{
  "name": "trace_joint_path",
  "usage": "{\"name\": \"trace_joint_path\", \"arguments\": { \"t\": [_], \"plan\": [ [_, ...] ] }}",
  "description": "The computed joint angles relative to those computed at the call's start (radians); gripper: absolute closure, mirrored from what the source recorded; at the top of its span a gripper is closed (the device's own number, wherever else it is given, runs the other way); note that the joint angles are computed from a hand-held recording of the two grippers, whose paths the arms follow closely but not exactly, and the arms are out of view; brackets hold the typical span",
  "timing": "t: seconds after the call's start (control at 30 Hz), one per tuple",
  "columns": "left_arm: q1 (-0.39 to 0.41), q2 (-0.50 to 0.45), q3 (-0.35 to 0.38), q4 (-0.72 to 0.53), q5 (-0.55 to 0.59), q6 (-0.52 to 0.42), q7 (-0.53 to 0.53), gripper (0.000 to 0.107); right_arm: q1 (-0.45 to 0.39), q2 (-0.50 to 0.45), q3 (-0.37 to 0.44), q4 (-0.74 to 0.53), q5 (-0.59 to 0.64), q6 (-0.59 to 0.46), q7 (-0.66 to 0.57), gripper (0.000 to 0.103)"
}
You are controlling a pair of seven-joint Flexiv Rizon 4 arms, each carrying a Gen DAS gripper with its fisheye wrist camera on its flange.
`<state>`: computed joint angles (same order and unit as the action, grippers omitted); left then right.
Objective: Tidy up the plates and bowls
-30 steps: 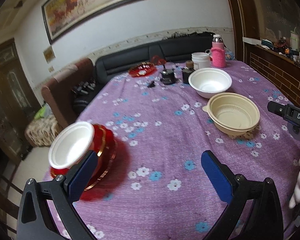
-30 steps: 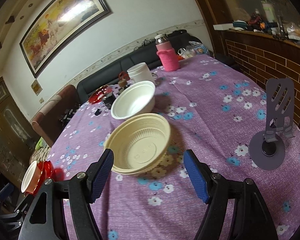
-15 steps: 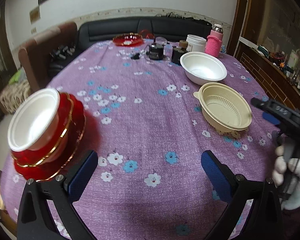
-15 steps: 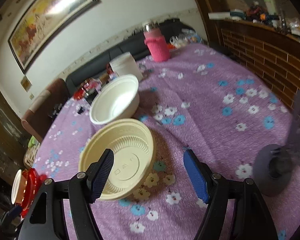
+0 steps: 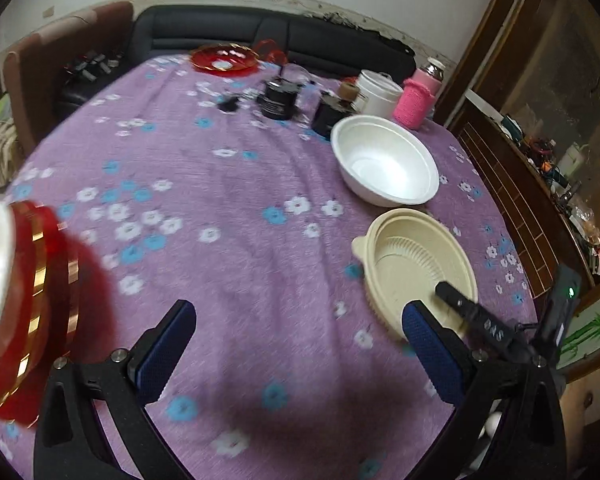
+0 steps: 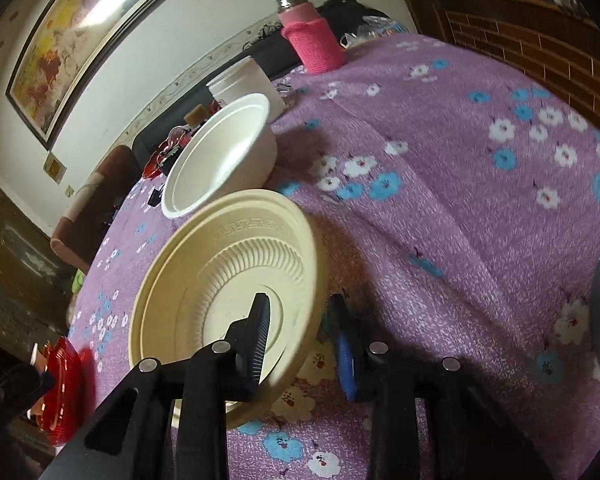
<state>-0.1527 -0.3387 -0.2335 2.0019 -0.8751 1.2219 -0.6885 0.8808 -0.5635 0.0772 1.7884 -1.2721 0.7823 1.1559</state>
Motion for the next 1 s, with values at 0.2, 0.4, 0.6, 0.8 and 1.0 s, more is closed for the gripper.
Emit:
{"name": "trace_joint_path", "arguments": {
  "t": [0.2, 0.4, 0.6, 0.8, 1.0],
  "plan": [
    [-0.026, -0.121, 0.024, -0.166, 0.163, -0.169, -0.186, 0.009, -0.016, 0.009, -0.005, 0.022, -0.071, 0.049, 0.065, 0.081],
    [-0.056, -0.208, 0.044, -0.277, 0.339, -0.256, -0.290, 0.073, -0.026, 0.009, 0.000, 0.026, -0.110, 0.069, 0.110, 0.081],
    [-0.041, -0.218, 0.021, -0.267, 0.359, -0.250, -0.301, 0.084, -0.033, 0.004, -0.003, 0.020, -0.143, 0.088, 0.117, 0.081],
    [-0.013, -0.165, -0.005, -0.183, 0.315, -0.196, -0.245, 0.084, -0.035, -0.010, -0.009, -0.006, -0.171, 0.102, 0.084, 0.083],
    [0.014, -0.092, -0.014, -0.083, 0.249, -0.106, -0.169, 0.084, -0.027, -0.033, -0.016, -0.058, -0.198, 0.116, 0.029, 0.083]
  ]
}}
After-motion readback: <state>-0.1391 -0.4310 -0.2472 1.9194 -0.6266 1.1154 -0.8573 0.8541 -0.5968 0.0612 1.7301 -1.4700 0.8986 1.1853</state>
